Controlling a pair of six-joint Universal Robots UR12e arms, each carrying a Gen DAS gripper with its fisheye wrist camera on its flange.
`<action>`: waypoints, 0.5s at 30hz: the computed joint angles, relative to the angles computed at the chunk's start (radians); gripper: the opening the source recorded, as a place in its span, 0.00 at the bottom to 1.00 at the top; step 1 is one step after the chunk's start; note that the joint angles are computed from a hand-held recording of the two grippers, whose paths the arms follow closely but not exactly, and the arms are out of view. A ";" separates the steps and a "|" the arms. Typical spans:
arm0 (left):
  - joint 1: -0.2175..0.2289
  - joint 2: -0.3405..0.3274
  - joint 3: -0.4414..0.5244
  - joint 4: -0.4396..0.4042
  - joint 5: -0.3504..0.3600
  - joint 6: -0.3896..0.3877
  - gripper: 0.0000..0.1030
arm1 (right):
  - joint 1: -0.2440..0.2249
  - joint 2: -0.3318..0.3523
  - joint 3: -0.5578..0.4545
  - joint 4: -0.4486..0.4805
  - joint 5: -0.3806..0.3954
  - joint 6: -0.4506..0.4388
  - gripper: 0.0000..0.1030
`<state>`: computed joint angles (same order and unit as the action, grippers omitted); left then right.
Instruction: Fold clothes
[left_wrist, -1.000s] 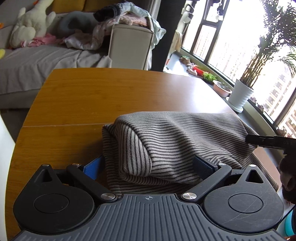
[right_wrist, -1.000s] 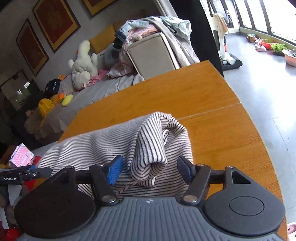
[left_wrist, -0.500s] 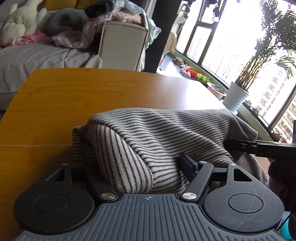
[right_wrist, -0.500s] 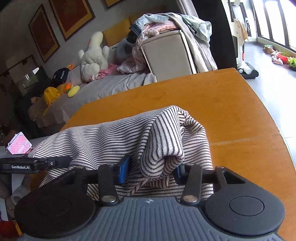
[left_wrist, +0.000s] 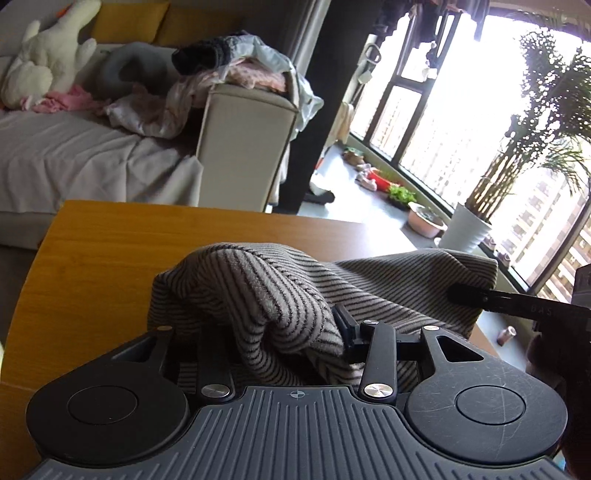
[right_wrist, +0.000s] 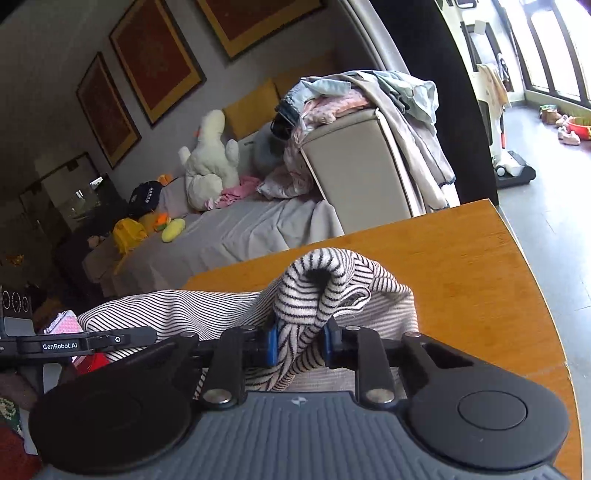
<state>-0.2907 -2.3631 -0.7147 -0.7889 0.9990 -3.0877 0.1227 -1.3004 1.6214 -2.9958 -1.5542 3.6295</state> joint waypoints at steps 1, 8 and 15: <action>0.004 0.027 -0.050 0.014 -0.018 0.012 0.45 | 0.004 -0.010 0.016 0.018 -0.002 -0.005 0.21; 0.014 0.123 -0.266 0.016 0.026 0.027 0.55 | 0.019 -0.050 0.092 0.088 -0.027 0.049 0.37; 0.028 0.170 -0.316 0.106 0.064 0.022 0.69 | 0.040 -0.082 0.100 0.049 -0.197 -0.001 0.85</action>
